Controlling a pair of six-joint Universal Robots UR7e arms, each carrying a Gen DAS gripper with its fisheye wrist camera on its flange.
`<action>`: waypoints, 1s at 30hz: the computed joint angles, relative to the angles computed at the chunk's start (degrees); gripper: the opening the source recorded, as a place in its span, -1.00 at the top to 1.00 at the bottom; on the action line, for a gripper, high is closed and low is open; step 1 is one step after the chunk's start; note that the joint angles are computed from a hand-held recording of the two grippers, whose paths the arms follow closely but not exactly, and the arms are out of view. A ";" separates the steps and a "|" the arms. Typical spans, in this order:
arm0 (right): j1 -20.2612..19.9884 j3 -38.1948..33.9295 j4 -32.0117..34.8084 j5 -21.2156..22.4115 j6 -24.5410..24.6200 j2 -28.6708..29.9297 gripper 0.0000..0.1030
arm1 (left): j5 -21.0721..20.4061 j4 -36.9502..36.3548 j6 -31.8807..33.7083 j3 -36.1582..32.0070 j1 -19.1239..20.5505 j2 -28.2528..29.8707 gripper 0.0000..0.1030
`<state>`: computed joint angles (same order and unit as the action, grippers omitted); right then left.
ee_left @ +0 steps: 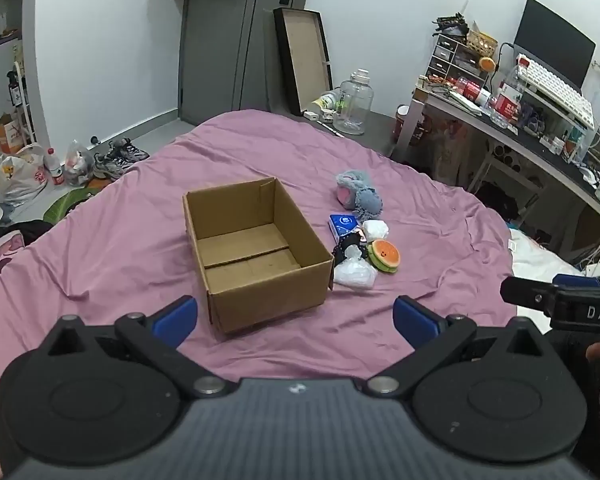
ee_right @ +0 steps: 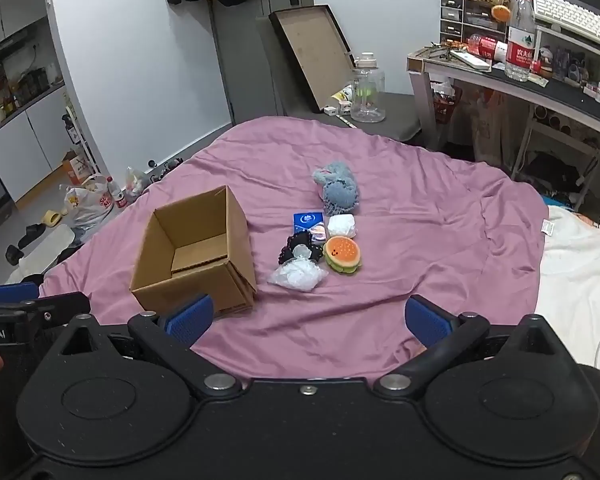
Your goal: Organize soft objects
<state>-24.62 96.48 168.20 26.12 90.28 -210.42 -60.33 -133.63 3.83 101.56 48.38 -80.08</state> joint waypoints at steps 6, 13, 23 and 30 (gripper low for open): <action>0.08 0.79 -0.35 0.32 0.25 -0.34 -1.00 | 1.20 0.17 0.55 0.09 -0.52 -0.16 -1.00; 0.18 1.30 -0.82 0.02 0.36 -0.29 -1.00 | 1.37 -0.55 0.91 0.72 -1.35 -0.44 -1.00; 0.28 1.25 -1.01 0.05 0.21 -0.35 -1.00 | 1.79 -0.37 0.52 1.16 -1.41 -0.71 -1.00; 0.23 1.29 -1.03 0.62 0.25 -0.37 -1.00 | 2.04 -0.12 -0.17 1.23 -1.44 -0.77 -1.00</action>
<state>-24.39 97.77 167.17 26.74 90.53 -210.79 -58.28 -133.75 3.66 102.79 46.95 -80.84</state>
